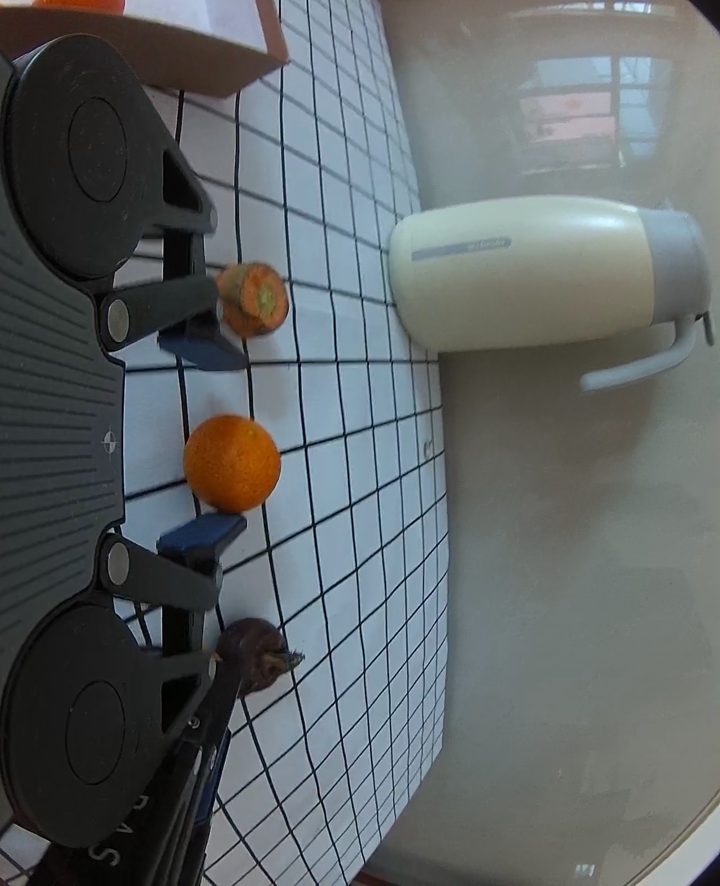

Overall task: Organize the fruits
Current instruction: 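Close the left tool on another orange while right tool grasps the small yellow fruit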

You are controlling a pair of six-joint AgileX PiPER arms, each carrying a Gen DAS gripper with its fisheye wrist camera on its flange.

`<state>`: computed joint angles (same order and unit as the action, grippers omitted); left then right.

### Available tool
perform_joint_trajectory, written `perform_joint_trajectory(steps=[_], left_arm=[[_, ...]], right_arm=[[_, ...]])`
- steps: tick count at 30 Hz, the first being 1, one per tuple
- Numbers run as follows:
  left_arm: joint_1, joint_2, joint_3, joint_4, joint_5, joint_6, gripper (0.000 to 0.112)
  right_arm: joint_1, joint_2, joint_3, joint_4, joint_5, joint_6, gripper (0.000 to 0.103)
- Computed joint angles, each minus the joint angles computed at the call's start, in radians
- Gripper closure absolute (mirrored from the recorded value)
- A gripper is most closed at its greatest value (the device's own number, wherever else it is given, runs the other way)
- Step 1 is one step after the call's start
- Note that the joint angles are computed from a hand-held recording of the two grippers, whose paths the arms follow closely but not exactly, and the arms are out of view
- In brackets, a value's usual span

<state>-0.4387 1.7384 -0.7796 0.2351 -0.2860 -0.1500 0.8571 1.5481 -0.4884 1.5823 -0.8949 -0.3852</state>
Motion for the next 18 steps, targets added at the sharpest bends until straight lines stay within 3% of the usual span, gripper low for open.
perform_joint_trajectory(steps=[4,11,18], left_arm=[[0.003,-0.004,0.006,0.082,-0.013,-0.081,0.074],[0.042,-0.04,0.052,0.173,-0.03,-0.167,0.075],[0.068,-0.105,0.134,0.172,-0.046,-0.122,0.075]], right_arm=[[-0.012,-0.011,0.011,-0.024,0.023,0.034,0.078],[-0.022,0.005,-0.007,-0.042,0.057,0.022,0.078],[0.0,0.019,-0.021,-0.019,0.037,-0.011,0.088]])
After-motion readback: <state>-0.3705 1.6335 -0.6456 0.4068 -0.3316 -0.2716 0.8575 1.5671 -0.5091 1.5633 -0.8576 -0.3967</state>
